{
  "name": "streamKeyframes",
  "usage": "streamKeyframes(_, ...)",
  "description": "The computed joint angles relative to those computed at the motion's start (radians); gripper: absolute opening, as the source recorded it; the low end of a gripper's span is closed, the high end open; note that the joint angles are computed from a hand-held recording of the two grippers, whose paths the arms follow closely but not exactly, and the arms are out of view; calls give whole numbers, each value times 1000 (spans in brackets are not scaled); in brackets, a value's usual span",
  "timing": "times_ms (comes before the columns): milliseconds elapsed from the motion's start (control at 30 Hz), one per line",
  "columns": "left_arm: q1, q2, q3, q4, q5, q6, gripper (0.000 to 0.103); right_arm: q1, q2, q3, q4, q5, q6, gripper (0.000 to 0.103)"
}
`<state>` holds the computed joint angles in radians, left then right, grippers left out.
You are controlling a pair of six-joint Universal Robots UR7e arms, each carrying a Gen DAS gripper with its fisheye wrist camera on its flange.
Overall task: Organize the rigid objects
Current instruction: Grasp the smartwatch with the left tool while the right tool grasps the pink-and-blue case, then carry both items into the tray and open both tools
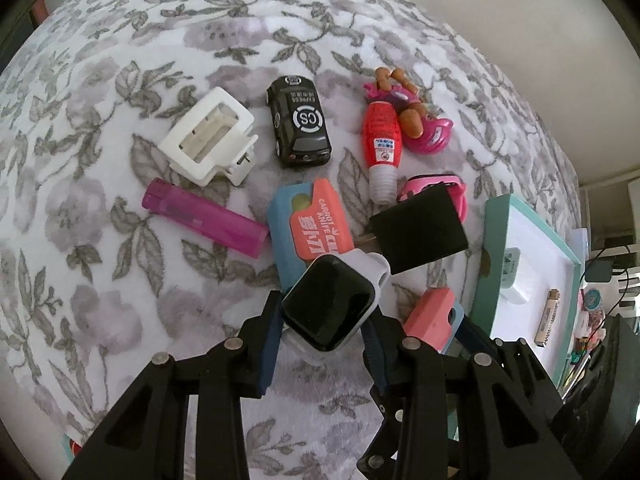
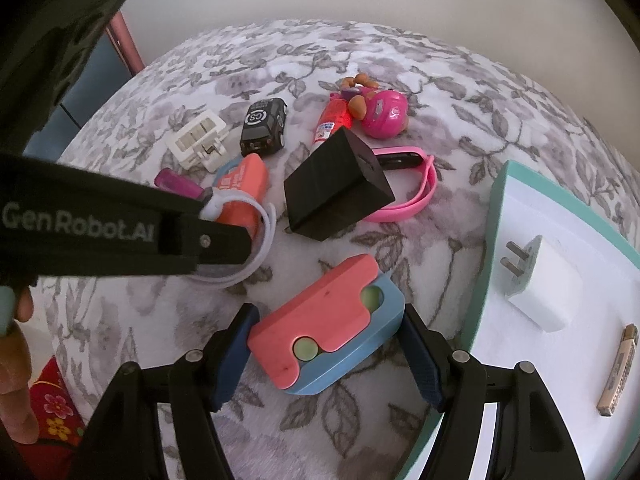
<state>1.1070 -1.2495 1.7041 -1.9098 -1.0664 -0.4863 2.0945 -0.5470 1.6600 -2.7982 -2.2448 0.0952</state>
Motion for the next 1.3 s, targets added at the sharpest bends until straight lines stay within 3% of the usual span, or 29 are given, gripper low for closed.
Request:
streamKeyframes(167, -14, -29, 8, -17, -4, 18, 37, 8, -23, 21, -24, 14, 4, 73)
streamKeyframes(200, -18, -35, 11, -20, -5, 20, 33, 11, -28, 24, -32, 17, 3, 73)
streamKeyframes(233, -21, -40, 12, -24, -8, 25, 23, 13, -31, 26, -38, 19, 2, 73)
streamKeyframes(267, -21, -44, 12, -32, -20, 29, 22, 16, -36, 30, -48, 23, 1, 73)
streamKeyframes(1000, -75, -102, 37, -133, -27, 60, 22, 29, -81, 67, -125, 20, 9, 73)
streamKeyframes(1300, -135, -94, 78, -191, -46, 107, 22, 13, -163, 139, -163, -54, 108, 73)
